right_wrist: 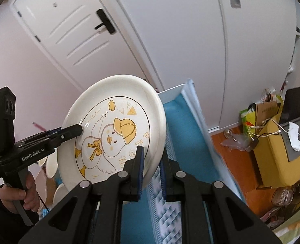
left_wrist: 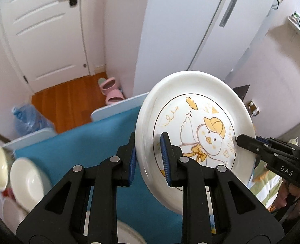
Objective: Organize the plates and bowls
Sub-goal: 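Lift the small duck plate with both grippers and carry it toward the stack, then lower the small duck plate onto the white plate with both grippers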
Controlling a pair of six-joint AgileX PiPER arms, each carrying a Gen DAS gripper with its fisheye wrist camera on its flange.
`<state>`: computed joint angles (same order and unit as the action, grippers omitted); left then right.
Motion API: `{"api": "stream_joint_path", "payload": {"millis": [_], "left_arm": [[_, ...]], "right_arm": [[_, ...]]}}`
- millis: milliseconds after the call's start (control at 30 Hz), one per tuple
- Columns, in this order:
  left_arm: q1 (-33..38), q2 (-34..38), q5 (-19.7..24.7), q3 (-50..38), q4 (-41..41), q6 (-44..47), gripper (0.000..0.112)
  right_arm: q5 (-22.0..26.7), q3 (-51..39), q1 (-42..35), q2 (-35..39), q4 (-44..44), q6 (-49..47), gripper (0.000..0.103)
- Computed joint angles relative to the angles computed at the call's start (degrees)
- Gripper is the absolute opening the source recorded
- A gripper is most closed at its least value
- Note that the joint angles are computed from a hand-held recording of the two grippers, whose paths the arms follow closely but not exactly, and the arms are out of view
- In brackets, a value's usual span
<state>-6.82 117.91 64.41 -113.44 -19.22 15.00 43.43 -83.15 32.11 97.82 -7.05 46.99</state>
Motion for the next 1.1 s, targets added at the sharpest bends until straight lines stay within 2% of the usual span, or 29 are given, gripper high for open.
{"api": "stream_joint_path", "payload": {"millis": [200, 367, 533, 700, 833, 1100], "left_arm": [[5.3, -13.9, -4.0, 19.3, -2.3, 4.3, 0.019], [10.2, -21.7, -5.7, 30.7, -2.5, 5.7, 0.019], [16.0, -28.7, -7.1, 40.7, -2.4, 5.8, 0.019], [21.2, -31.3, -9.5, 48.3, -1.0, 4.4, 0.019], [24.7, -32.2, -13.2, 54.2, -0.5, 4.2, 0.019], [29.5, -31.0, -19.8, 61.3, 0.2, 4.3, 0.019]], "right_arm": [[3.0, -0.1, 7.6, -2.0, -2.3, 5.1, 0.013], [1.5, 0.9, 12.9, -1.3, -1.5, 6.8, 0.013], [-0.4, -0.5, 15.2, 2.0, 2.5, 1.6, 0.013], [-1.1, -4.6, 17.0, 7.9, 7.6, -6.1, 0.013], [-0.9, -8.0, 17.2, 12.6, 12.1, -13.4, 0.013], [4.5, -19.3, 18.7, 21.5, 12.7, -20.6, 0.013]]}}
